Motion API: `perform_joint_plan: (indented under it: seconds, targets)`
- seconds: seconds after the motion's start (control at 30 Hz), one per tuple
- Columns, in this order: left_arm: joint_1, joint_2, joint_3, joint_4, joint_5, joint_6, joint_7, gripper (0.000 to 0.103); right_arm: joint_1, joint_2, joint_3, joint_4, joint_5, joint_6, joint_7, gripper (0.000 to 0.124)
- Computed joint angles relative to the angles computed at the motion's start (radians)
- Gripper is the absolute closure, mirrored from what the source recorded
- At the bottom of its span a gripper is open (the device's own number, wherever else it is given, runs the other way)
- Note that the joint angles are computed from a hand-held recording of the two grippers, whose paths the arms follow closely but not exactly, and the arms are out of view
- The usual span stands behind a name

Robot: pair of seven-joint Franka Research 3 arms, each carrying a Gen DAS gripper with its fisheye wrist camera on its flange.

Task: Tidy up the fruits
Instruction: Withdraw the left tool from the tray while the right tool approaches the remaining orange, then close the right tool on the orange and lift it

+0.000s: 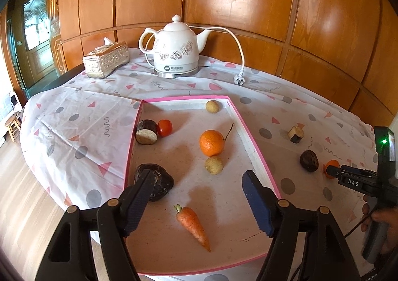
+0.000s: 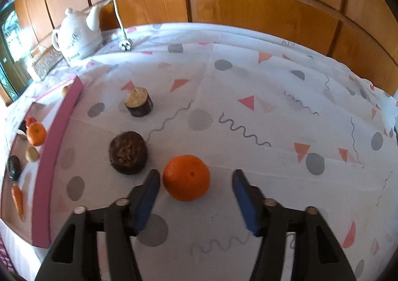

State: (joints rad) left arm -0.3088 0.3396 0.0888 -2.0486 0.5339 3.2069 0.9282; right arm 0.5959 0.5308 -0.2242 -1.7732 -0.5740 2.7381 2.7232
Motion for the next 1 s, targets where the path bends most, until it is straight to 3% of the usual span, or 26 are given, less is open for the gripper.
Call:
perform_joint_plan:
  seconds: [0.13,0.4,0.67,0.83,1.0]
  targets:
    - [0.026,0.004,-0.029,0.002,-0.012,-0.013,0.01,0.029,0.005,0.009,0.004,0.016,0.0,-0.017,-0.024,0.084]
    - [0.032,0.001,-0.037,-0.006,-0.022,-0.008,0.016,0.029,0.017,0.007,0.003,0.021,-0.042,-0.047,0.0,0.084]
    - [0.03,-0.011,-0.032,-0.021,-0.034,0.005,0.017,0.028,0.024,-0.032,0.001,-0.04,-0.07,0.007,0.047,0.084]
    - [0.068,-0.014,-0.073,-0.028,-0.063,0.006,0.033,0.028,0.03,-0.067,0.007,-0.086,-0.1,0.05,0.067,0.084]
    - [0.051,-0.021,-0.051,-0.036,-0.075,0.012,0.025,0.027,0.036,-0.088,0.012,-0.115,-0.116,0.092,0.078,0.084]
